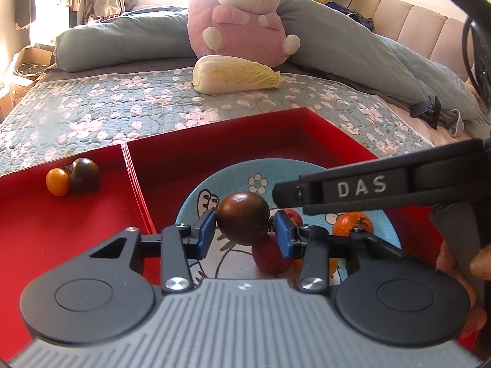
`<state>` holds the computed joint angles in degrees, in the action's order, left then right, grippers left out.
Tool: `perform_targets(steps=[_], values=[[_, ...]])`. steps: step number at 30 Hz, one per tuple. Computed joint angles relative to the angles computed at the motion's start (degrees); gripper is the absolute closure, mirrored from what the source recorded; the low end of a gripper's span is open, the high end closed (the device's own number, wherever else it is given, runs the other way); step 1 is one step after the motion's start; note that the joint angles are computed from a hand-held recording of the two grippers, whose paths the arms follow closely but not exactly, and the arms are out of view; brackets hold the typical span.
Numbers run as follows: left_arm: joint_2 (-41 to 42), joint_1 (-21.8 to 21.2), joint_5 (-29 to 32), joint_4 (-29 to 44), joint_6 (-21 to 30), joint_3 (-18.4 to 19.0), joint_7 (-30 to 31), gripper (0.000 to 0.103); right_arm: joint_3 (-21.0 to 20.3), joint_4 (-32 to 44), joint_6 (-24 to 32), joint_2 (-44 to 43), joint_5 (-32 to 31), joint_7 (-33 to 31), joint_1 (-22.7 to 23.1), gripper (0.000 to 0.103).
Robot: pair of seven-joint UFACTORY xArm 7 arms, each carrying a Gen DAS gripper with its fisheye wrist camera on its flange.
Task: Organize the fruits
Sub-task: 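Open the right tool to drop the red tomato while the left tool releases the dark tomato, then move both open tools back over the fruit compartment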
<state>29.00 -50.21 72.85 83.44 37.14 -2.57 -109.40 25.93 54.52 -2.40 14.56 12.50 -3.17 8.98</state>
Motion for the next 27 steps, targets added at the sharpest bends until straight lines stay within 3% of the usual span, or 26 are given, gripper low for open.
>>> perform_targets(steps=[4,7,10,16,20,24,27], values=[[-0.81,-0.31,0.45,-0.8,0.91,0.06,-1.15,0.055,-8.62,-1.1,-0.47,-2.42,-3.36,4.92,7.87,0.032],[-1.9,-0.3,2.1,-1.93,1.07,-0.07,-3.39,0.055,-9.26,-2.05,-0.85,-3.73,-4.84,5.91,8.36,0.026],[-2.89,-0.13,3.75,-2.86,1.54,-0.69,-4.88,0.05,-13.85,-3.17,-1.96,-4.99,-7.73,8.86,12.47,0.022],[-4.32,0.08,7.12,-3.83,2.95,-2.26,-6.08,0.047,-13.28,-4.46,-2.31,-6.96,-9.44,10.63,11.48,0.022],[-5.63,0.21,8.43,-4.87,4.65,-3.29,-7.0,0.047,-8.18,-5.25,-2.47,-8.12,-7.12,8.46,6.9,0.022],[-7.69,0.44,8.83,-6.82,7.53,-4.4,-9.03,0.047,3.43,-5.69,-2.46,-8.77,1.38,0.34,-2.9,0.022],[-10.13,0.95,8.82,-9.15,10.57,-5.34,-11.35,0.047,8.52,-5.44,-2.24,-8.97,7.61,-5.45,-6.69,0.022]])
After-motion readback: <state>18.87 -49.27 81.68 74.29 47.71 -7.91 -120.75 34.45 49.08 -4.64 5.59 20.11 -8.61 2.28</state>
